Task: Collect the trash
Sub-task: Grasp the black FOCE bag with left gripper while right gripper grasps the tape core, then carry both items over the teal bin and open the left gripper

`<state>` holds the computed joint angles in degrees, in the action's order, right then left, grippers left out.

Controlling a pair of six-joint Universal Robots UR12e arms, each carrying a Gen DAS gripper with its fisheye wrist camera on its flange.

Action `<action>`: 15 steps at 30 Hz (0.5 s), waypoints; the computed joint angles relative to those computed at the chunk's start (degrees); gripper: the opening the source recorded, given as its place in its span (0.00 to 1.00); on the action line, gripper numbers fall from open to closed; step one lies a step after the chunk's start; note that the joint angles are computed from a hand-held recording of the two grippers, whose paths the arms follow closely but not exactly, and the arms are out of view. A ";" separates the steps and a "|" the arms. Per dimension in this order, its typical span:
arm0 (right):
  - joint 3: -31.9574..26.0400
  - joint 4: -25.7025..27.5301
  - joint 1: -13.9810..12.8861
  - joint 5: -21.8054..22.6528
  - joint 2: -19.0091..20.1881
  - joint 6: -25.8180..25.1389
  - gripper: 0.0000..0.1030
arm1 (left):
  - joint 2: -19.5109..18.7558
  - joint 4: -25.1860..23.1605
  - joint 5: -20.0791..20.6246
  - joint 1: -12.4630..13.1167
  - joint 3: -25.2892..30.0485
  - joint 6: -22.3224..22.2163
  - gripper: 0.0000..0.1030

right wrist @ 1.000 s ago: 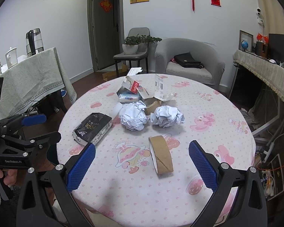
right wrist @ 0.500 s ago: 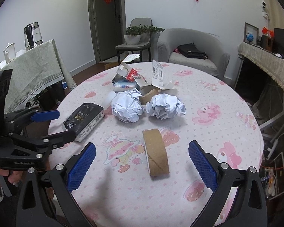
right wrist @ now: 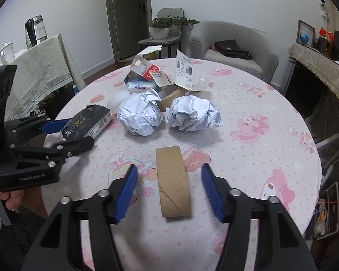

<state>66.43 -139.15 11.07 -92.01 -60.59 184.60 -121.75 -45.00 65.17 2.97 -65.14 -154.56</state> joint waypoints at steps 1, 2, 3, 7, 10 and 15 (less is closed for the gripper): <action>-0.15 0.03 0.10 -0.40 0.11 -0.06 0.50 | -0.08 -0.22 -0.27 0.07 0.17 0.03 0.56; -0.47 0.30 0.14 -0.63 0.26 0.12 0.46 | -0.09 -0.24 -0.58 0.19 0.21 -0.01 0.55; -0.83 0.61 0.07 -0.33 0.41 0.49 0.43 | -0.12 -0.16 -0.77 0.29 0.25 -0.03 0.55; -2.76 1.55 0.39 -1.02 1.36 0.63 0.21 | -0.01 0.22 -2.76 0.94 0.23 0.34 0.55; -4.07 1.82 0.69 -0.63 2.00 0.51 0.21 | 0.04 0.58 -3.92 1.50 0.33 0.12 0.55; -6.56 0.33 1.72 -0.67 3.11 0.18 0.21 | -0.03 1.32 -4.30 2.64 0.73 -0.55 0.54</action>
